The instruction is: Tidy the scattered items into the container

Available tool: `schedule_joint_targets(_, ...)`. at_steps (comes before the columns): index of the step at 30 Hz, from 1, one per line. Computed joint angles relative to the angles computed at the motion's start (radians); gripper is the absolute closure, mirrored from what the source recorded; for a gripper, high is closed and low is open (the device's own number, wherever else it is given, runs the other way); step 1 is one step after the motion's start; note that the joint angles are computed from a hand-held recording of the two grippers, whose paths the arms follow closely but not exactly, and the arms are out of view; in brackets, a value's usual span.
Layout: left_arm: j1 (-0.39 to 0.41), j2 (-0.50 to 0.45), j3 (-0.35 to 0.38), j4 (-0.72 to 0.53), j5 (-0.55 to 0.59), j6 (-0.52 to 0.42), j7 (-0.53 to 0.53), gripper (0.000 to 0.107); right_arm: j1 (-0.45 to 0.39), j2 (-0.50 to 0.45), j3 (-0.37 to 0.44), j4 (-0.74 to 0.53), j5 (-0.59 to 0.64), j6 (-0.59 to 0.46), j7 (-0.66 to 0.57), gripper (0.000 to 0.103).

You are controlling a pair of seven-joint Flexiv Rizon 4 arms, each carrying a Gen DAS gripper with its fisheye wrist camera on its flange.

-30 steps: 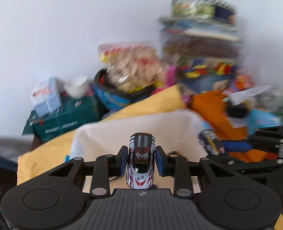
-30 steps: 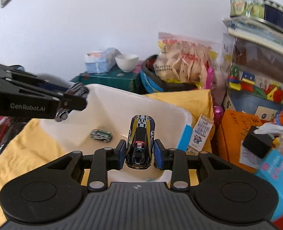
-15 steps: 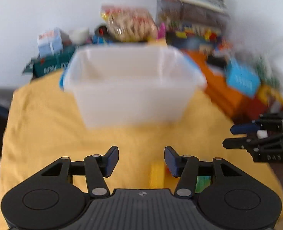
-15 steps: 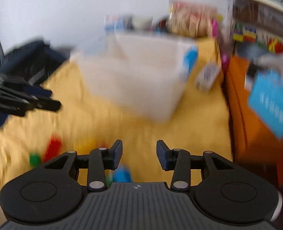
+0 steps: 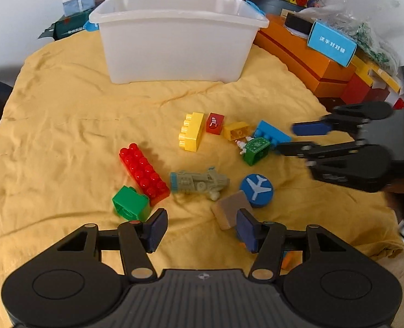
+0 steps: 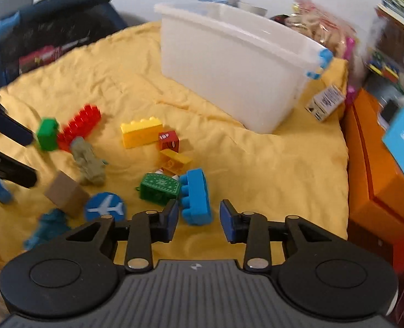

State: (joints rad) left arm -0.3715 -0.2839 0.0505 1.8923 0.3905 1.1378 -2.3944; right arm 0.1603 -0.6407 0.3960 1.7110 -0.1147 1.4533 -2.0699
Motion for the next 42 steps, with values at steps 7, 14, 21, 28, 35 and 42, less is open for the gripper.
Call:
schedule_joint_targets(7,-0.020,-0.034,0.023,-0.094,0.068,-0.071,0.030,0.047,-0.065,0.004,0.073,-0.012,0.055,-0.085,-0.008,0.078)
schedule_joint_targets(14,0.082,-0.137,0.028,-0.160,-0.017,0.064,0.093,0.047,-0.294,0.049,0.244,-0.139,0.442,-0.509,0.079,0.078)
schedule_joint_targets(21,0.159,-0.246,-0.021,-0.207,-0.218,0.080,0.333,0.067,-0.279,0.078,0.165,-0.136,0.551,-0.633,0.093,0.077)
schedule_joint_targets(28,0.188,-0.235,-0.104,-0.127,-0.393,0.193,0.501,0.067,-0.183,0.116,0.043,-0.095,0.611,-0.514,0.099,0.066)
schedule_joint_targets(35,0.148,-0.270,-0.096,-0.114,-0.502,0.204,0.557,0.067,-0.098,0.126,-0.054,-0.080,0.621,-0.434,0.123,0.061)
schedule_joint_targets(42,0.011,-0.272,0.077,-0.158,-0.420,0.190,0.404,0.081,-0.071,0.133,-0.069,-0.048,0.565,-0.349,0.115,0.061)
